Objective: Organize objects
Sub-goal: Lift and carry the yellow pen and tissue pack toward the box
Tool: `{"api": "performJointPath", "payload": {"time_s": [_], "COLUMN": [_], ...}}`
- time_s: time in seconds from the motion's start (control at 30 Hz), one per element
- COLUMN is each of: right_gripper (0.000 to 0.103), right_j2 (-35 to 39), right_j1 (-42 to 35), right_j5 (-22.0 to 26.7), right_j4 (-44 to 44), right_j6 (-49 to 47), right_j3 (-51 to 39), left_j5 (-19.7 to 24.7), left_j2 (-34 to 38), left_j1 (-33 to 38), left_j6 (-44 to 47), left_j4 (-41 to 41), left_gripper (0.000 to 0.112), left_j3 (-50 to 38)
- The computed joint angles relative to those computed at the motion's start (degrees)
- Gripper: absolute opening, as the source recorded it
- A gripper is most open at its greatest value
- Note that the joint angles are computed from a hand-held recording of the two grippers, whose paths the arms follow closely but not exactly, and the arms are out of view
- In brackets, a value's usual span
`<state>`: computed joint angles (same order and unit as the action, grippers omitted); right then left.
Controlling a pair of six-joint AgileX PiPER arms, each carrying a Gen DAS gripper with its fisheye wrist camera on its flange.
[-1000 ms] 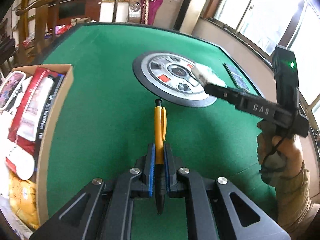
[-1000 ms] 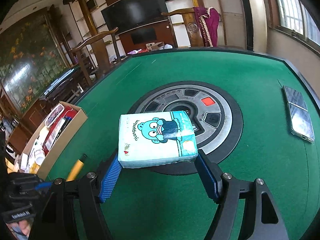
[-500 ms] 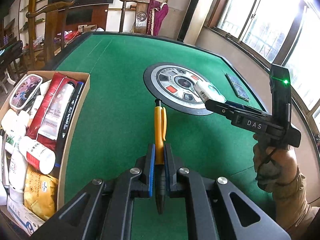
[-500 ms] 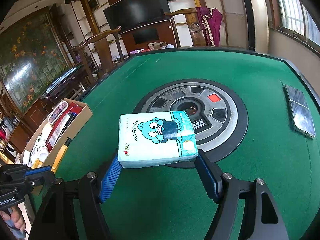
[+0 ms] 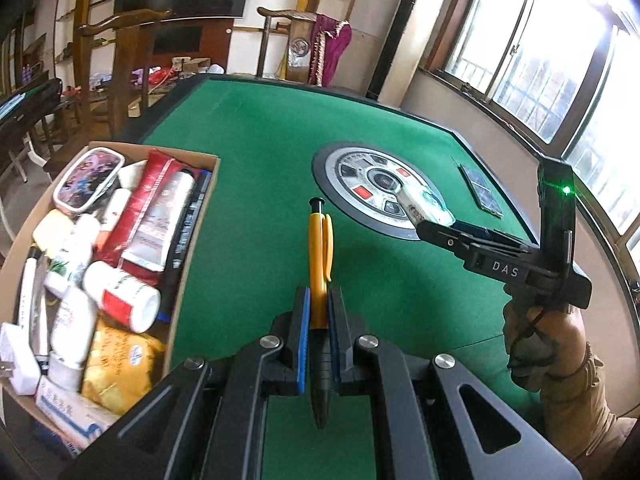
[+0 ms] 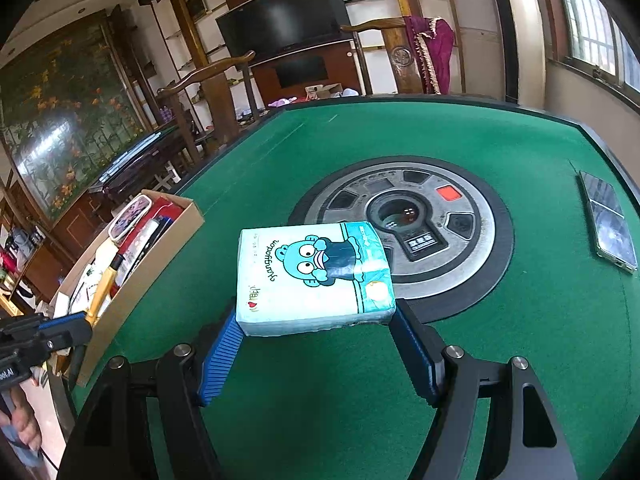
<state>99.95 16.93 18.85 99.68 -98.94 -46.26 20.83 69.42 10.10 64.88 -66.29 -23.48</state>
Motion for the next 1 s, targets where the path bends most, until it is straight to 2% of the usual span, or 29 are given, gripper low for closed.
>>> {"api": "performJointPath", "payload": {"time_s": [0.33,0.6,0.87,1.0], "right_gripper": [0.078,0.078,0.078,0.078], "right_j2": [0.31,1.03,0.93,0.86], "right_j1": [4.40,7.93,11.70,13.69], "right_j5": [-1.12,-1.81,-2.99,-3.89], "right_j4": [0.06,-2.00,-5.42,-6.54], "right_j6": [0.53,3.29,7.18,8.61], "right_j3": [-0.23,-1.49,-2.56,-2.99], "left_j5": [10.24,18.63,22.95,21.30], "left_j2": [-6.99,-7.49,-4.77,-1.73], "left_j1": [16.48,32.07,43.51,45.27], "left_j6": [0.38,6.05,11.88,13.17], "left_j4": [6.71,8.96,9.12,9.76], "left_gripper": [0.008,0.008,0.008,0.008], "left_j3": [1.88,0.66,-1.86,-4.31]}}
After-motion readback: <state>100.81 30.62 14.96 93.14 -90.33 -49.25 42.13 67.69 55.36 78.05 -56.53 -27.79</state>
